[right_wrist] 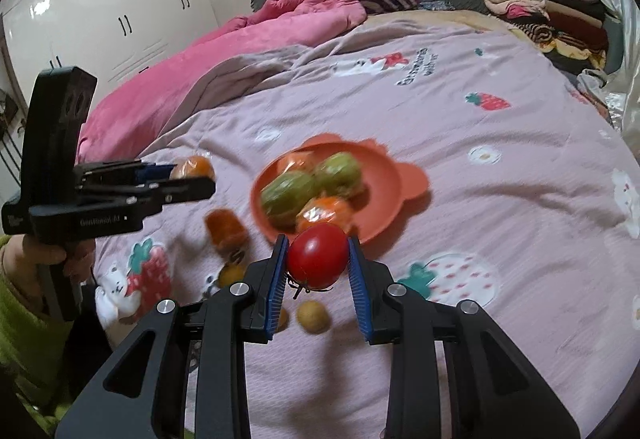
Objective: Organize fruits
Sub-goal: 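Carry the tomato with the right gripper and the mandarin with the left over the plate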
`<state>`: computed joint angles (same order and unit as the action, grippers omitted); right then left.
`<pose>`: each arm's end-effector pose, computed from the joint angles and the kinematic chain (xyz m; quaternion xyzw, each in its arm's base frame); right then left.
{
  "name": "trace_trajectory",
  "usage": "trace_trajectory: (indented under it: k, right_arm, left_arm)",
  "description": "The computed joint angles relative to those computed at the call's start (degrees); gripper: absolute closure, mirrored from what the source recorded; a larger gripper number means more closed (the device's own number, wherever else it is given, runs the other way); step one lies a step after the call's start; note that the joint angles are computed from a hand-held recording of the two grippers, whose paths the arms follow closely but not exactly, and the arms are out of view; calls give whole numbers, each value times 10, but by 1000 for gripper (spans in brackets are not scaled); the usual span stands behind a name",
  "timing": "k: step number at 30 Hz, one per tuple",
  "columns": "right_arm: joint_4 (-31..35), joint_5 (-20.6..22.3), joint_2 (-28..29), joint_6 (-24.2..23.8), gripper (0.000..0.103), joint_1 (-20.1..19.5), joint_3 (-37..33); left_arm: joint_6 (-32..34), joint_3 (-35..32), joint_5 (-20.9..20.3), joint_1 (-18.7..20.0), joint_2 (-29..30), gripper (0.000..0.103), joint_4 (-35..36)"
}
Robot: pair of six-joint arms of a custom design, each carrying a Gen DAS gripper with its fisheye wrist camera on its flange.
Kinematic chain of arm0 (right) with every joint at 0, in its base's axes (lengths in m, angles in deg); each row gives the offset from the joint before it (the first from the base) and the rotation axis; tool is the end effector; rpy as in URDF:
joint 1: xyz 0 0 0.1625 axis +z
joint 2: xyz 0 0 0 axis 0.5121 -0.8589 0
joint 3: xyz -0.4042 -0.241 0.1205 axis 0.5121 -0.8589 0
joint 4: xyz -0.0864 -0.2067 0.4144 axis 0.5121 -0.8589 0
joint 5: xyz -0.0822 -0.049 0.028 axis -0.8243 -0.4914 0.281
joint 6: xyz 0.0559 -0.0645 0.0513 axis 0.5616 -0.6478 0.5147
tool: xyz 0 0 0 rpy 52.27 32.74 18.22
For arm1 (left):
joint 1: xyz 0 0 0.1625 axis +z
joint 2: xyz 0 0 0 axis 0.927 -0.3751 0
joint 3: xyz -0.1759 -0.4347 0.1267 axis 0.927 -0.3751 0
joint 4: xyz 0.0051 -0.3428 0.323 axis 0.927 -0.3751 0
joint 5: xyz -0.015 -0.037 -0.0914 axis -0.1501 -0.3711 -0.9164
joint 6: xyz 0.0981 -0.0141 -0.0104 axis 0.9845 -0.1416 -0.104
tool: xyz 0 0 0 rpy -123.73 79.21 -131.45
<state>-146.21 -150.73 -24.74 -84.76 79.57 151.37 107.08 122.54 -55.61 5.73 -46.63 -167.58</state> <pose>0.3364 -0.6584 0.0646 0.2064 -0.9022 0.3099 0.2176 -0.0511 -0.7670 0.3202 0.3518 0.8960 -0.1930 0.1900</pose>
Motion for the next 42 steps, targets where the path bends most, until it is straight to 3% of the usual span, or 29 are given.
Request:
trace_trajectory:
  k: [21, 42]
  right_arm:
    - [24, 13, 5, -52, 75, -22, -52]
    - [93, -3, 37, -73, 75, -27, -108]
  left_arm:
    - [-5, -67, 60, -7, 69, 72, 21]
    - [-17, -82, 30, 0, 80, 71, 33]
